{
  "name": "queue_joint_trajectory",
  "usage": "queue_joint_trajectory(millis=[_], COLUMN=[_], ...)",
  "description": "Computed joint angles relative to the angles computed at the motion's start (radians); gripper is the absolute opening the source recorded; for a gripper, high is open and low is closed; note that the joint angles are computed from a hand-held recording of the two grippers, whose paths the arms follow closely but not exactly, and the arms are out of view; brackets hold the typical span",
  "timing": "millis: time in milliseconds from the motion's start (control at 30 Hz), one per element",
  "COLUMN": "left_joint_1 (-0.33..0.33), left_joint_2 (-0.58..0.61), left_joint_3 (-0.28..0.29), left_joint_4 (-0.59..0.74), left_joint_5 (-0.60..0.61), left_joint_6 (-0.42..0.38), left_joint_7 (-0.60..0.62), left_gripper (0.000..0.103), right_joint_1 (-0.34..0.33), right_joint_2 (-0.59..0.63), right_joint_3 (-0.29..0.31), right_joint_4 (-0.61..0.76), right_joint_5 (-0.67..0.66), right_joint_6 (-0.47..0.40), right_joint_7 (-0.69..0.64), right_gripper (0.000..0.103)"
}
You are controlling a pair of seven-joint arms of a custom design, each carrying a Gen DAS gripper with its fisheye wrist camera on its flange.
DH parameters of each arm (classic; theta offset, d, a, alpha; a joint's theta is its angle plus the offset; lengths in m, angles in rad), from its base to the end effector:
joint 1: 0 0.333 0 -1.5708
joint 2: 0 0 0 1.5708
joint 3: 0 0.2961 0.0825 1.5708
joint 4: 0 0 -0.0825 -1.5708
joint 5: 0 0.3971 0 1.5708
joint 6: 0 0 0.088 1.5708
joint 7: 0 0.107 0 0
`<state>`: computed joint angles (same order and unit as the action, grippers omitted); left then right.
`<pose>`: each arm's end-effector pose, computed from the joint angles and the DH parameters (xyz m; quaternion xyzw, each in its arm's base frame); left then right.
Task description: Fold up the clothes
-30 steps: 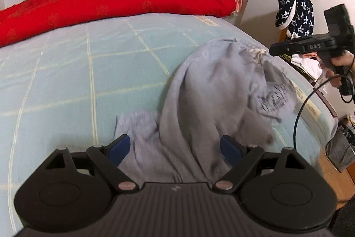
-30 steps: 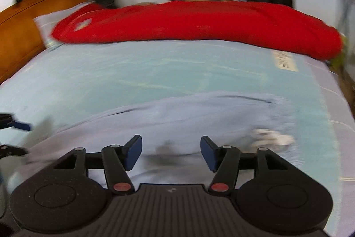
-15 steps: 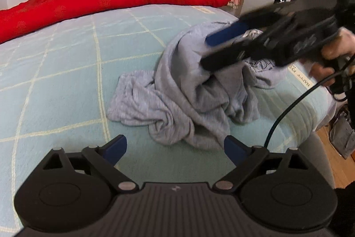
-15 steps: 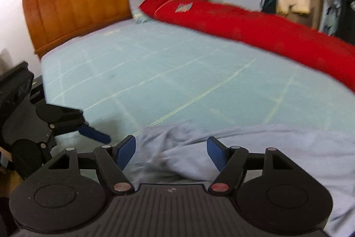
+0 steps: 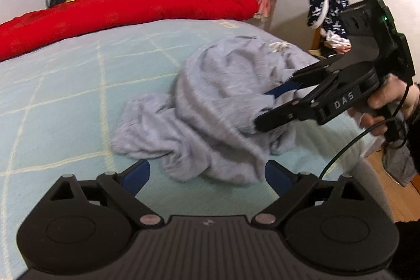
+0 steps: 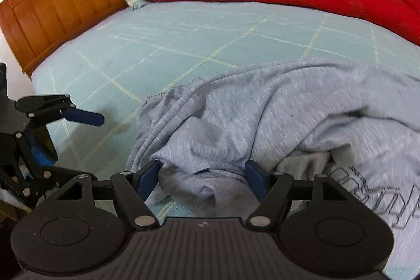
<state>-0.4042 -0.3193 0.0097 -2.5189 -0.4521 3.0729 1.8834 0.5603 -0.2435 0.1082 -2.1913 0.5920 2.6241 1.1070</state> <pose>0.4649 -0.1553 0.4653 -0.5481 0.7197 -0.3774 0.1982 0.4317 0.3289 0.5382 -0.8423 0.3810 -0.0404 0.3790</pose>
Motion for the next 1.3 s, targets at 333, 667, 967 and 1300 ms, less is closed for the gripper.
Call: queue_joint_trajectory(millis=[333,667,967,1300], left_joint_1=[-0.335,-0.151,0.029,0.442], left_joint_2=[0.063,0.128,0.183,0.11], left_joint_3=[0.241,0.055,-0.125,-0.344], left_joint_4=[0.077,0.096,0.112,0.115], left_joint_5=[-0.376,-0.442,-0.191,0.298], left_joint_6=[0.064,0.005,0.079,0.074], left_joint_7=[0.333,0.224,0.133,-0.259], left_gripper=[0.062,0.045,0.009,0.007], right_joint_1=[0.054,0.143,0.178,0.159], right_joint_2=[-0.158,-0.25,-0.235,-0.242], right_joint_3=[-0.017,-0.116,-0.144,-0.151], right_joint_4=[-0.177,-0.308,-0.317,-0.341], right_joint_5=[0.077,0.042,0.056,0.009], right_joint_6=[0.204,0.303,0.331,0.353], right_joint_7=[0.042,0.128,0.127,0.2], right_gripper=[0.082,0.083,0.082,0.083])
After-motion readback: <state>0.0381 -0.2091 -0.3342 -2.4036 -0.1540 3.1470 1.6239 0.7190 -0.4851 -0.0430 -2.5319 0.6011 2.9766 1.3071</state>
